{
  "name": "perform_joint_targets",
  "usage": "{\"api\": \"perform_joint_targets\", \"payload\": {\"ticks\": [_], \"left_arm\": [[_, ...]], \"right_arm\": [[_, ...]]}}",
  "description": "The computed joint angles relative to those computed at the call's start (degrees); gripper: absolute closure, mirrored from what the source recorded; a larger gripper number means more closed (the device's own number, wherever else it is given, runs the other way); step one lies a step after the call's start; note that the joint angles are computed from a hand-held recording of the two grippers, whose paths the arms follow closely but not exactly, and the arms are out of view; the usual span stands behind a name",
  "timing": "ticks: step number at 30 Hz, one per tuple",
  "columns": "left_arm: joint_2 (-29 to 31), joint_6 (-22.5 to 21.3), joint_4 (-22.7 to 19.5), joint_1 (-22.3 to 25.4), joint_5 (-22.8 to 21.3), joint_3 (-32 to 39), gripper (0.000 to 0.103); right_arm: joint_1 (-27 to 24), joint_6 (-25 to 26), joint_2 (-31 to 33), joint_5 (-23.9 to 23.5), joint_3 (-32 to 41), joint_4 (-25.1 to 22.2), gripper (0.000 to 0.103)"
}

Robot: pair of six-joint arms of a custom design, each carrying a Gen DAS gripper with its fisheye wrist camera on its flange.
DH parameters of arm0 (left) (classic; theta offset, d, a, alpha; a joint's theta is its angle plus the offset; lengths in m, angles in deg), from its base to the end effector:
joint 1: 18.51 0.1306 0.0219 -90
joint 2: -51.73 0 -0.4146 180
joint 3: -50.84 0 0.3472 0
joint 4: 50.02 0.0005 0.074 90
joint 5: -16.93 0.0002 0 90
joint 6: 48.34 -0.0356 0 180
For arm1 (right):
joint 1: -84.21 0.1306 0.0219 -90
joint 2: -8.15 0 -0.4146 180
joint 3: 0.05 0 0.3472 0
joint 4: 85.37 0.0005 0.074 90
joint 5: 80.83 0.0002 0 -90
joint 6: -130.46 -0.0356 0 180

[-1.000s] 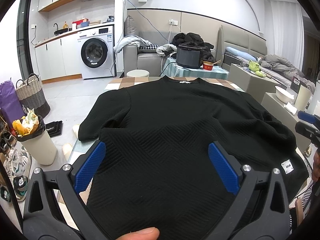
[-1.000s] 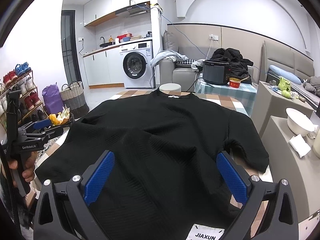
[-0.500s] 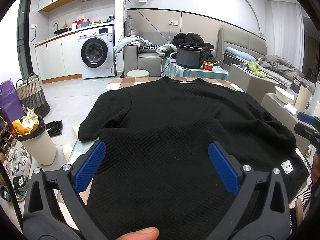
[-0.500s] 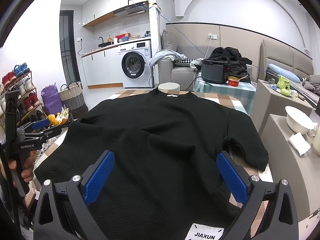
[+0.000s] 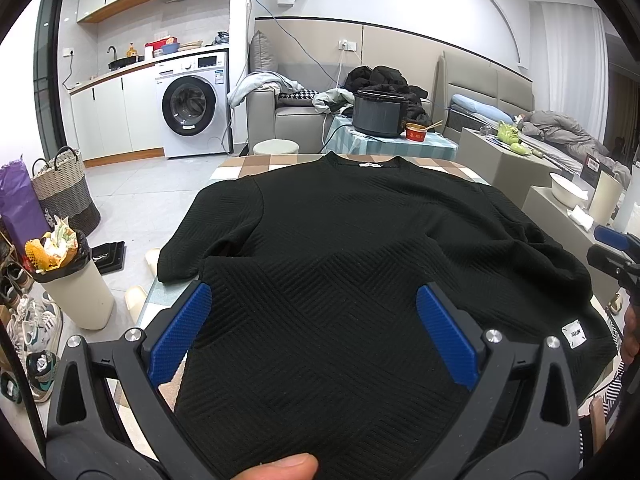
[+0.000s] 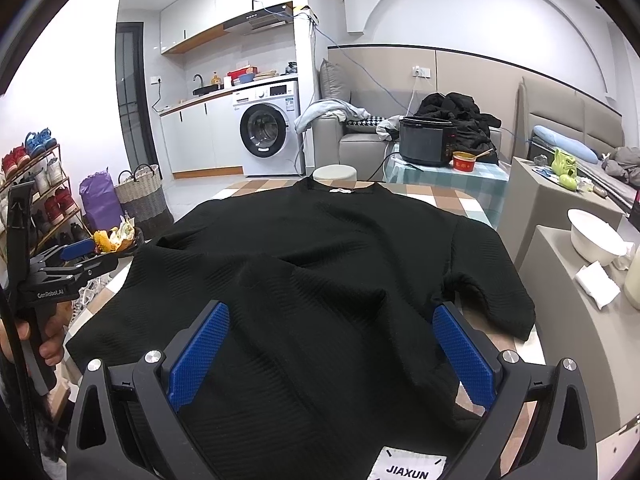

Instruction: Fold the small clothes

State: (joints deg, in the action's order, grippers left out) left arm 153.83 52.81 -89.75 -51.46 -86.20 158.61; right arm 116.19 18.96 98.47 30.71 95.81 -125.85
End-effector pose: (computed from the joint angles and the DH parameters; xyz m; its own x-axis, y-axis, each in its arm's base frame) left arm 0.4608 -0.2896 0.5093 -0.5330 0.1210 -0.8374 0.2739 0.9611 -0.0354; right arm 0.3952 0.2308 0.5172 -0.5390 0.0654 -0.8398 -0.0428 0.9936 0.1048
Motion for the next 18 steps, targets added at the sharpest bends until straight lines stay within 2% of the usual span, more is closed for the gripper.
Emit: {"api": "perform_joint_targets", "payload": {"ticks": [18], "left_arm": [[-0.07,-0.36,-0.59,0.82,0.73,0.53,0.001]], "right_arm": [[-0.7,-1.32,0.1,-0.35,-0.29,-0.02,0.0]]}}
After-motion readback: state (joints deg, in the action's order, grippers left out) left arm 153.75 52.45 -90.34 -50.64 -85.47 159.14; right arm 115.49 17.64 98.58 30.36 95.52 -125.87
